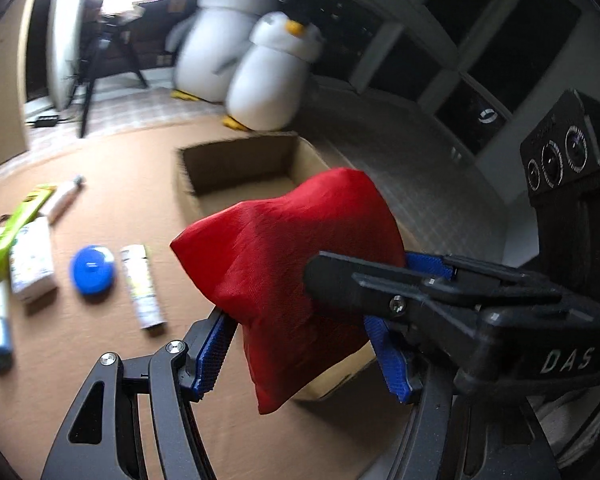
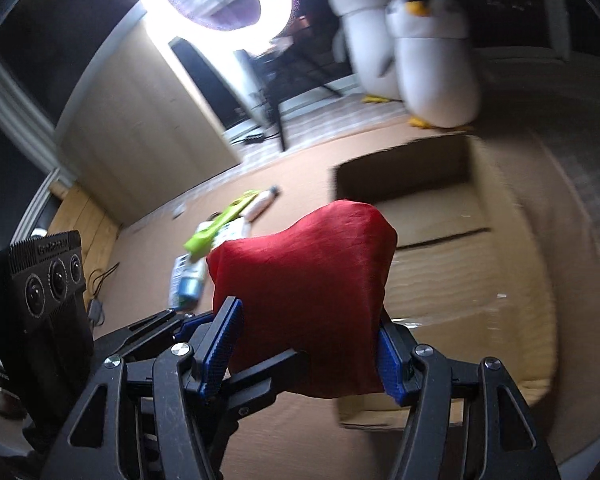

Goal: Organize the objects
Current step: 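Lift the red pouch with the right tool, lower into the cardboard box, open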

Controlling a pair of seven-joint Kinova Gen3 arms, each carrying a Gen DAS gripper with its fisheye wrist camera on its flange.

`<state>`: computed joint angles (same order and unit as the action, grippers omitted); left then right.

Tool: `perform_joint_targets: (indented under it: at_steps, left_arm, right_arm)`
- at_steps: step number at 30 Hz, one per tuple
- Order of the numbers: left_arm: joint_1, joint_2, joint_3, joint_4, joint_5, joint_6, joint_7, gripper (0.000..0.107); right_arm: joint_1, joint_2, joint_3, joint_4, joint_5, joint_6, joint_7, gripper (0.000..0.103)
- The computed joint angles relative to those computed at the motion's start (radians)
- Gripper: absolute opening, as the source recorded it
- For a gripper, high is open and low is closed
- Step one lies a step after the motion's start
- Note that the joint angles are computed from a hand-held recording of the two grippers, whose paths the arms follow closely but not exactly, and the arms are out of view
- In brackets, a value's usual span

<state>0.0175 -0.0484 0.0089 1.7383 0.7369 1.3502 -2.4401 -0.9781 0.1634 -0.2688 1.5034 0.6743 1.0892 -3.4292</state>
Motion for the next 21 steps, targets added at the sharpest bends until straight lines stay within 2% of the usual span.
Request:
perform_joint_targets:
  at_steps: [9,14,16,21]
  left_arm:
    - [0.07,-0.007,0.048,0.019,-0.025,-0.058,0.053,0.069]
    - [0.072,-0.016,0.036,0.025,-0.045,-0.067,0.057,0.076]
    - [0.063,-0.018,0.023,0.027,-0.045,-0.063,0.043,0.076]
    - [0.038,-0.028,-0.004,0.026,-0.041,-0.046,0.021,0.076]
  right_arm:
    - [0.035,-0.076,-0.042,0.108,-0.013,0.041,-0.1,0.058]
    - [0.044,-0.071,-0.059,0.096,-0.014,0.09,-0.111,0.061]
    - [0.041,-0.066,-0.059,0.088,-0.014,0.116,-0.121,0.069]
    - [0.031,-0.059,-0.061,0.08,0.002,0.135,-0.145,0.071]
